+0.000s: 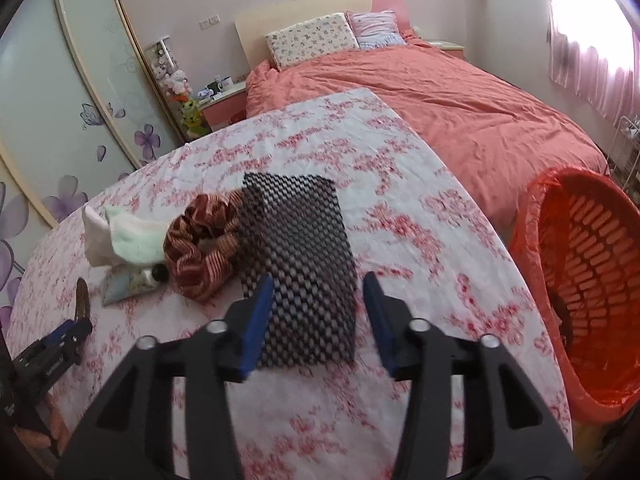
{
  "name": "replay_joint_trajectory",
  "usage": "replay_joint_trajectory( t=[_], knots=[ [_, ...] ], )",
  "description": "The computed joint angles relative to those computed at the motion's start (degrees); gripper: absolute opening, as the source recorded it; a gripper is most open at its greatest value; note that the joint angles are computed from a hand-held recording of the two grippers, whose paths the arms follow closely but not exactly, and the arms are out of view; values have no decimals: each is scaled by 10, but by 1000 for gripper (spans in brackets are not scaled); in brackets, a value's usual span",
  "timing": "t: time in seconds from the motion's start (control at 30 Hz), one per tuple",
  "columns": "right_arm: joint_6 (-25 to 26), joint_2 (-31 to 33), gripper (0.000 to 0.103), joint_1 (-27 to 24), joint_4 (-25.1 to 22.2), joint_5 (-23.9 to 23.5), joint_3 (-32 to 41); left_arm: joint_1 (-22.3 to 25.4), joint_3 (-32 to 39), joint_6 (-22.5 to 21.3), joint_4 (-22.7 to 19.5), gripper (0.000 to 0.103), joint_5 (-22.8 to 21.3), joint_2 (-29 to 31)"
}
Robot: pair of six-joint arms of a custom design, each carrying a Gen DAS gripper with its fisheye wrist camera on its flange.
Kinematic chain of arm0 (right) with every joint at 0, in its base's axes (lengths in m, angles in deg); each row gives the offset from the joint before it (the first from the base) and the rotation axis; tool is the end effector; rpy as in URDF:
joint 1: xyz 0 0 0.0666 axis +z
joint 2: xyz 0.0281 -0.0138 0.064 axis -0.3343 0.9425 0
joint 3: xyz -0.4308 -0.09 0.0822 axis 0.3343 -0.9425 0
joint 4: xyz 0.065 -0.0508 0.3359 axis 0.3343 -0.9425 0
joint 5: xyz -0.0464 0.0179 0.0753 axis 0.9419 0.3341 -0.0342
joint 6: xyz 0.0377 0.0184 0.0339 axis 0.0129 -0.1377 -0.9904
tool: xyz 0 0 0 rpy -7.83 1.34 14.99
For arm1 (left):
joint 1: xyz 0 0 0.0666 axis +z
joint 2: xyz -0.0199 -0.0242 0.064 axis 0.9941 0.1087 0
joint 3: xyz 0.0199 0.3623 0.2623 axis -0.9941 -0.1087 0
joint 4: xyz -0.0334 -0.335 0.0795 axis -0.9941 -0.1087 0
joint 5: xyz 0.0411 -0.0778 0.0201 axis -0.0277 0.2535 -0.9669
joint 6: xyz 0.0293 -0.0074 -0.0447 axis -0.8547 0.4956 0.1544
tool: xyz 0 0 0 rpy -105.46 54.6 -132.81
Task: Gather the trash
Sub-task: 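Grasp the black checkered mesh pad with the right tool, then lift the mesh pad with the right tool while the left tool holds the comb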
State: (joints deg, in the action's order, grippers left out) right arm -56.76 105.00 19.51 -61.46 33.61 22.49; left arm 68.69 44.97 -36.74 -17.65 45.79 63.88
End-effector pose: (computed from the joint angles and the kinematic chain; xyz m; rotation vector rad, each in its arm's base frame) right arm 0.4856 0.3731 0.4425 0.4446 2.3751 0.1398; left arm 0.4889 -0.1277 0.4505 0.0667 2.4571 -0.0380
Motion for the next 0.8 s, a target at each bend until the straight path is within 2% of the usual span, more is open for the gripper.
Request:
replay_joint_trajectory(
  t=[0.23, 0.27, 0.37, 0.47, 0.6, 0.8],
  knots=[
    [23, 50, 54, -2, -50, -4, 69, 1, -3, -3, 4, 51, 14, -1],
    [24, 55, 52, -1, -62, 0, 77, 1, -3, -3, 5, 51, 17, -2],
    [15, 65, 33, 0, -96, 21, 95, 5, -6, 2, 10, 52, 31, -4],
    [4, 53, 21, -2, -87, 22, 74, 9, -11, 6, 15, 52, 42, -8],
    [-20, 45, 19, -1, -103, 45, 63, 11, -18, -1, 12, 52, 38, -15],
    [-25, 40, 19, -5, -93, 34, 53, 10, -15, -4, 10, 52, 23, -11]
  ],
)
